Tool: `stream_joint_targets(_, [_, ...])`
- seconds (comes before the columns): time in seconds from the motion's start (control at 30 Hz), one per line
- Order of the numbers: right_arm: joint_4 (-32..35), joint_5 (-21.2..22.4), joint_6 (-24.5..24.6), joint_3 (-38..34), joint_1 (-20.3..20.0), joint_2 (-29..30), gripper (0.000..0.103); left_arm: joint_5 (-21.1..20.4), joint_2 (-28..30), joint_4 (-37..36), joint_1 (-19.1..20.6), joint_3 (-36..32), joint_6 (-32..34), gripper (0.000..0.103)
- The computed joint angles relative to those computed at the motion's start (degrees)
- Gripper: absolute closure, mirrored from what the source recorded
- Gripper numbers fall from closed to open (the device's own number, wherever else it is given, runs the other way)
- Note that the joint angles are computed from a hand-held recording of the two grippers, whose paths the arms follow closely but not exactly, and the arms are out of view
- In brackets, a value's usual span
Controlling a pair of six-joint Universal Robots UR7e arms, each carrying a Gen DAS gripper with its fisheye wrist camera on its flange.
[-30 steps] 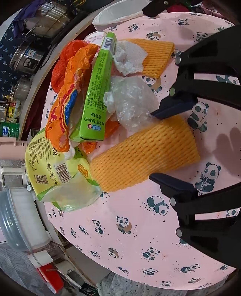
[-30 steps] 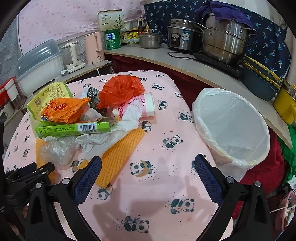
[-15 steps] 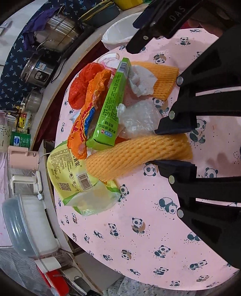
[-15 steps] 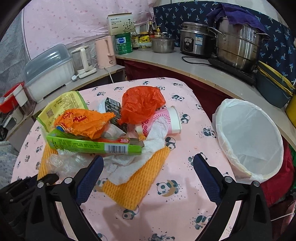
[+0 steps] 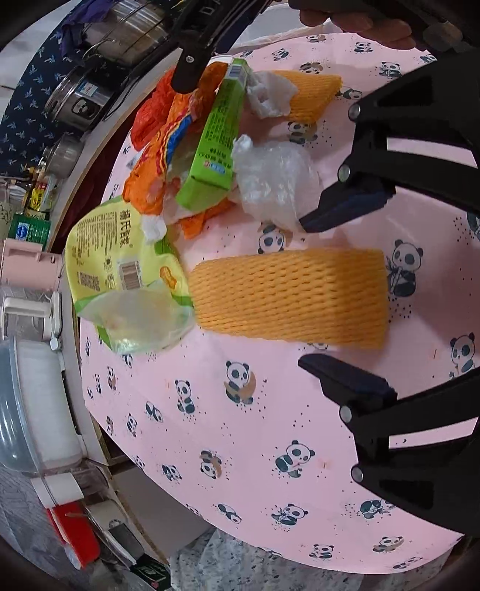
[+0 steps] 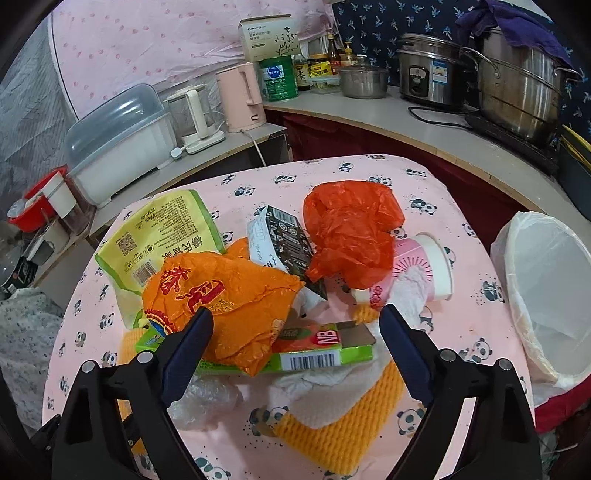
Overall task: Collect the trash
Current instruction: 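Grasp the orange mesh sleeve with the left tool while the right tool grasps the orange snack bag, then carry the mesh sleeve and snack bag over the white trash bin with both tools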
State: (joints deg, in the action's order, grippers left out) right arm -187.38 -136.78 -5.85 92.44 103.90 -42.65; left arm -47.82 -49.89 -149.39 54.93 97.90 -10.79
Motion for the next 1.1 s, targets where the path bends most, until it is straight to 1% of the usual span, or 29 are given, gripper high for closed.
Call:
stream_joint_targets(0.03, [0.80, 0.21, 0.34, -0.47, -0.14, 0.37, 0.016, 0.11, -0.10, -0.06, 0.22, 0.01, -0.12, 0.028])
stream_joint_targets(0.07, [1.68, 0.48, 0.66, -1.02, -0.33, 0.80, 0.016, -0.24, -0.22, 0.15, 0.53, -0.07, -0.12, 0.028])
stream_joint_targets(0.13, [2.97, 0.75, 1.19, -1.99, -0.55, 1.61, 0.018, -0.56, -0.21, 1.24, 1.00, -0.29, -0.29, 0.028])
stream_joint_targets(0.2, [4.11, 1.17, 1.55, -2.87, -0.68, 2.34, 0.022, -1.16, -0.01, 1.97, 1.43, -0.39, 0.09, 0.029])
stream_joint_targets(0.23, [4.49, 1.08, 1.63, -3.32, -0.65, 2.70, 0.025, -1.27, 0.10, 2.21, 1.54, -0.39, 0.30, 0.032])
stream_joint_targets(0.27, [4.38, 1.26, 1.49, -3.45, -0.62, 2.94, 0.035, -1.66, 0.25, 2.81, 1.67, -0.56, 0.56, 0.042])
stream_joint_targets(0.3, [4.39, 2.07, 1.47, -3.30, -0.66, 2.93, 0.040, -1.03, 0.48, 2.69, 1.49, -0.51, 1.03, 0.044])
stream_joint_targets(0.33, [4.70, 2.99, 1.86, -3.07, -0.67, 2.76, 0.049, -0.52, 0.65, 1.93, 1.30, -0.29, 1.98, 0.054])
stream_joint_targets(0.37, [4.86, 3.65, 2.11, -2.91, -0.71, 2.66, 0.062, -0.60, 0.68, 2.09, 1.23, -0.35, 2.49, 0.065])
stream_joint_targets(0.4, [5.02, 4.48, 2.22, -2.67, -0.71, 2.52, 0.069, -1.03, 0.57, 2.28, 1.27, -0.44, 2.51, 0.072])
stream_joint_targets(0.43, [5.05, 4.47, 2.30, -2.59, -0.58, 2.50, 0.071, -1.98, 0.36, 2.94, 1.47, -0.72, 2.03, 0.079])
stream_joint_targets(0.47, [4.53, 4.21, 2.01, -2.52, -0.42, 2.55, 0.076, -2.88, 0.02, 3.16, 1.60, -0.78, 1.37, 0.080])
stream_joint_targets(0.5, [3.65, 3.92, 1.48, -2.26, -0.16, 2.52, 0.079, -3.08, -0.22, 2.80, 1.52, -0.64, 1.09, 0.081])
stream_joint_targets(0.53, [3.01, 3.79, 1.12, -1.97, 0.08, 2.34, 0.085, -2.64, -0.40, 2.20, 1.31, -0.40, 1.23, 0.081])
stream_joint_targets(0.67, [0.43, 4.30, 0.70, 0.05, 0.71, 0.70, 0.092, -1.99, -1.79, -0.15, 0.16, 1.03, 1.57, 0.082])
stream_joint_targets(0.93, [-7.12, 3.76, -1.41, 6.09, 2.36, -3.93, 0.094, -1.74, -4.30, -4.46, -3.69, 3.78, 2.72, 0.082])
stream_joint_targets(1.1, [-12.18, 2.61, -1.38, 11.62, 2.79, -8.28, 0.095, -1.98, -4.42, -6.14, -6.74, 5.02, 3.77, 0.082])
